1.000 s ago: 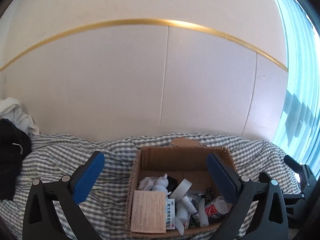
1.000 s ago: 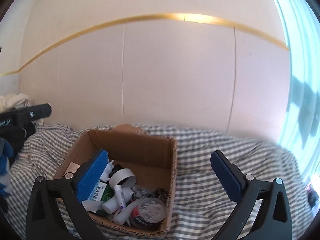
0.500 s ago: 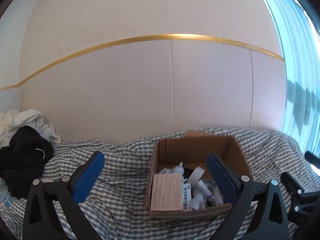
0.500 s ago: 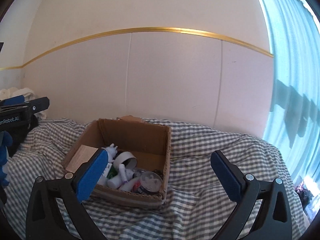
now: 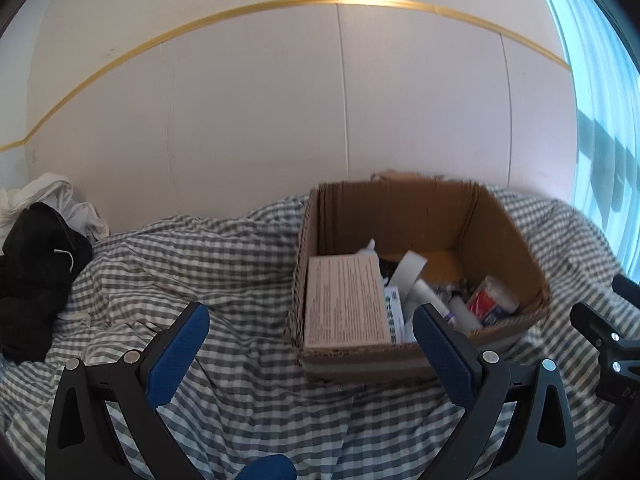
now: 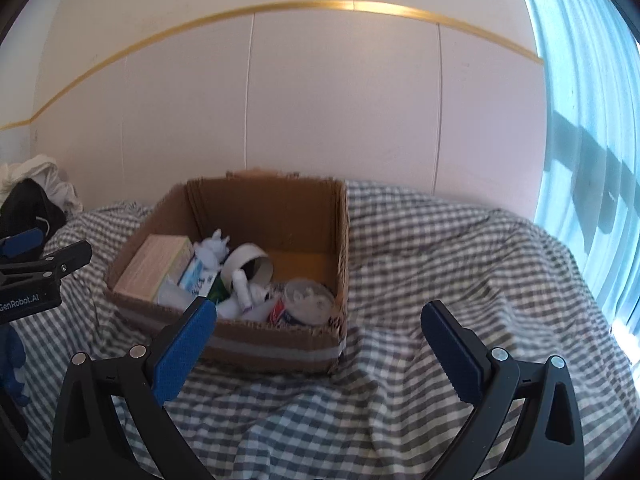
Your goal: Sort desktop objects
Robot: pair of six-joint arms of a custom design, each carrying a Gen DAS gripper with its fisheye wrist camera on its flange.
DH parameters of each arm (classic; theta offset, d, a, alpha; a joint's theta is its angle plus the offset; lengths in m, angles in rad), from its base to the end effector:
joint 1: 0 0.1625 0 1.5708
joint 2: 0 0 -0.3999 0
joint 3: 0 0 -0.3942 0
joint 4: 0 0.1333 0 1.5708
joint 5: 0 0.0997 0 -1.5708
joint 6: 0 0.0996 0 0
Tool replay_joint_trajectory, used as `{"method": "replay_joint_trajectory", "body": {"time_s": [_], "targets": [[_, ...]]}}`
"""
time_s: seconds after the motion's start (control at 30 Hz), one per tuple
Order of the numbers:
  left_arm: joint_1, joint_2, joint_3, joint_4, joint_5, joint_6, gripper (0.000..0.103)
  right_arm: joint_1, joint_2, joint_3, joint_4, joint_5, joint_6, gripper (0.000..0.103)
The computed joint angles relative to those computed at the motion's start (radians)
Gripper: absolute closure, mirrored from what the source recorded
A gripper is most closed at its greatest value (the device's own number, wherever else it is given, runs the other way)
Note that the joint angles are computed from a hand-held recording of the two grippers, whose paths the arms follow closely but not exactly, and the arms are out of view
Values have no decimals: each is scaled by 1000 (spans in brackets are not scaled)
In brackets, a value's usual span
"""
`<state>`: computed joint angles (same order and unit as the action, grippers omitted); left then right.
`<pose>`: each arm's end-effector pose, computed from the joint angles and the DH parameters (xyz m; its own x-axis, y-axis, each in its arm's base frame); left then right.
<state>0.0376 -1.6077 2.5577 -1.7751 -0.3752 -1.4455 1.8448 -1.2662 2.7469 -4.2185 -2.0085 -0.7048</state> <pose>-0.2543 -0.2357 0.1470 -0.6512 0.0213 -0.7586 0.7040 0.3903 -0.5934 0.1628 -0.2425 0.2076 -0.6757 -0.1459 0.7226 -0.7142 0.3725 -0.5926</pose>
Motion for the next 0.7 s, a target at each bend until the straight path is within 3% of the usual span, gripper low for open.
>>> {"method": "replay_joint_trajectory", "body": {"time_s": [0.7], "targets": [[21,37,10,-79,-57,49,0,21,43,10,-17,-33,-14,0]]}}
